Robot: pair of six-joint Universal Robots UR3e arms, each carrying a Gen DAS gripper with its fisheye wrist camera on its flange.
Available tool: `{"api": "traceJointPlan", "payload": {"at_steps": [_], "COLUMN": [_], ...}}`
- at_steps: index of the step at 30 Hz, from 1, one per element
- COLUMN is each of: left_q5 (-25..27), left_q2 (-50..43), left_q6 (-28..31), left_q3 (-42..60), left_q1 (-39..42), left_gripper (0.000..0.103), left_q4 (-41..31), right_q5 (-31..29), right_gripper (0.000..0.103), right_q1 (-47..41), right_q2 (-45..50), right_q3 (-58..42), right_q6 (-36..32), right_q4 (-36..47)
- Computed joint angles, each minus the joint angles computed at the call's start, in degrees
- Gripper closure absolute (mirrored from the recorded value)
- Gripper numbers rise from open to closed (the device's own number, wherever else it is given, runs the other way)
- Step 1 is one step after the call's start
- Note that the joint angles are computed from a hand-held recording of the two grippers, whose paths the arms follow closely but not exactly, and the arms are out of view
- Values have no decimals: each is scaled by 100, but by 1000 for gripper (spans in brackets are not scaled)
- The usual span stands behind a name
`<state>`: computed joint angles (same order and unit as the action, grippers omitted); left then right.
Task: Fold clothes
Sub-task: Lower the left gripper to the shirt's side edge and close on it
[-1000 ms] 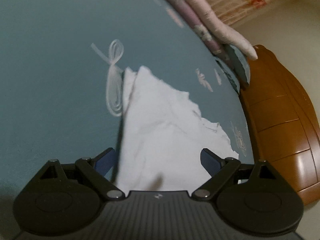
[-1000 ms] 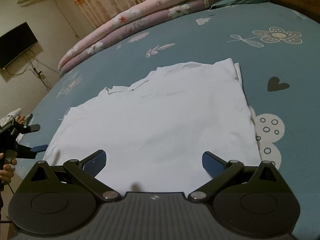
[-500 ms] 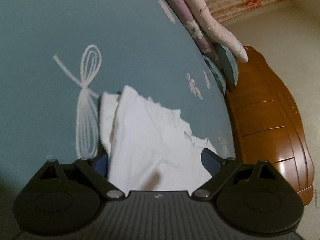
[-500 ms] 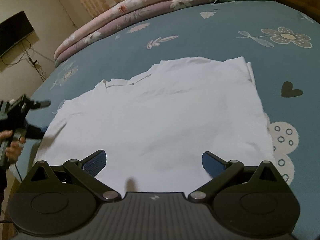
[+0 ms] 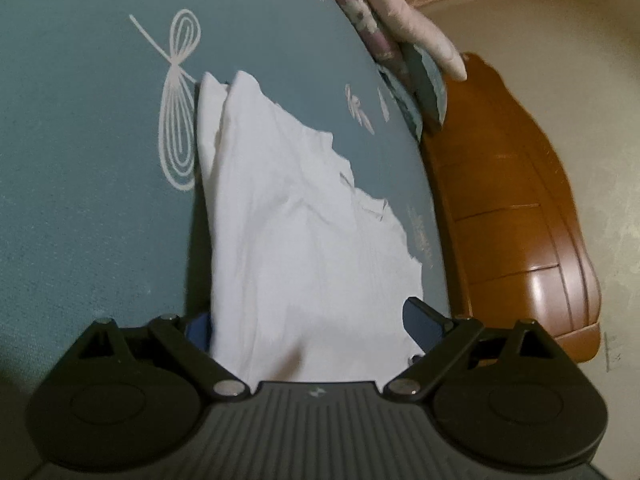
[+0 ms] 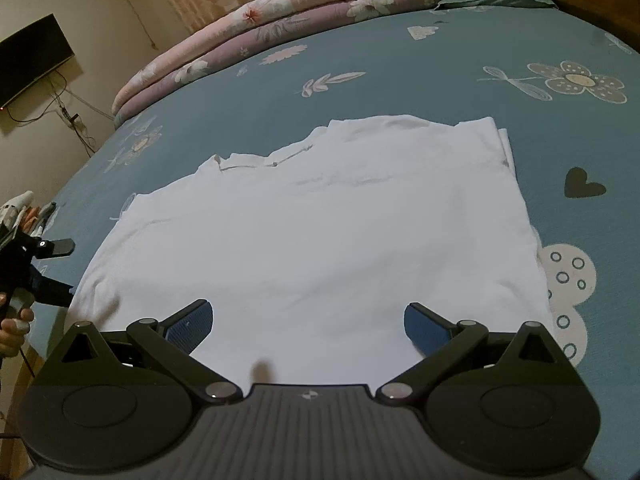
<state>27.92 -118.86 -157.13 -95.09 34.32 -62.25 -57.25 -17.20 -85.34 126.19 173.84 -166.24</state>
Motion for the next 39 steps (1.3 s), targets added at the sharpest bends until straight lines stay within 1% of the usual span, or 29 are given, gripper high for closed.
{"api": "traceJointPlan", "payload": {"at_steps": [3,6,8,9,11,14,15,16,19,20,22,23,24,26,27,28,29,31,33,35,37,39], "left_q5": [87,154,116,120,168,102,107,104,4,-54,-88,-74,-26,37,60,89,128,263,446,764,1249,1487], "left_q2": [-278,-784,-1032,-1089,-962,-630,-536,-495,-655,-787,-1001,-1064,-1061,-1009,-984,-979,-1005,-1005,-969,-890,-814,-752], "left_q6": [-382,-844,-1057,-1066,-663,723,1114,1351,1204,961,500,343,355,655,695,660,497,320,223,129,-78,-192], "left_q3": [368,1058,1311,1383,1315,1077,1008,985,1137,1250,1375,1411,1429,1473,1441,1422,1418,1425,1455,1574,1708,1735], "left_q1": [-157,-390,-448,-469,-475,-368,-314,-270,-207,-222,-308,-345,-363,-336,-310,-292,-291,-312,-359,-490,-666,-758], "left_gripper": [10,10,10,10,10,11,12,15,23,24,32,33,33,33,39,48,52,64,66,72,90,90], "left_q4": [397,767,963,983,689,-426,-736,-942,-971,-822,-339,-168,-178,-470,-505,-499,-417,-303,-223,-136,51,154], "right_q5": [-25,14,-2,-10,-25,-26,-21,-1,-1,-15,-58,-33,17,107,128,145,162,236,273,238,260,288], "right_gripper": [0,0,0,0,0,0,0,0,0,0,0,0,0,0,0,0,0,0,0,0,0,0], "right_q1": [46,72,100,111,131,127,113,96,99,117,178,184,177,144,121,98,74,16,-8,3,-5,-26], "right_q2": [-27,-88,-112,-124,-153,-214,-230,-240,-174,-121,-42,-26,-21,-53,-52,-43,-33,-2,23,45,55,55], "right_q3": [-40,-56,-64,-66,-66,-38,-29,-23,-45,-75,-104,-91,-64,15,40,58,78,112,132,137,150,169], "right_q6": [-20,-7,22,20,10,-42,-68,-97,-137,-125,-73,-63,-62,-89,-86,-74,-62,-54,-80,-95,-96,-93], "right_q4": [51,50,31,39,60,110,126,151,165,163,120,86,49,-9,-34,-54,-76,-104,-129,-172,-187,-204]}}
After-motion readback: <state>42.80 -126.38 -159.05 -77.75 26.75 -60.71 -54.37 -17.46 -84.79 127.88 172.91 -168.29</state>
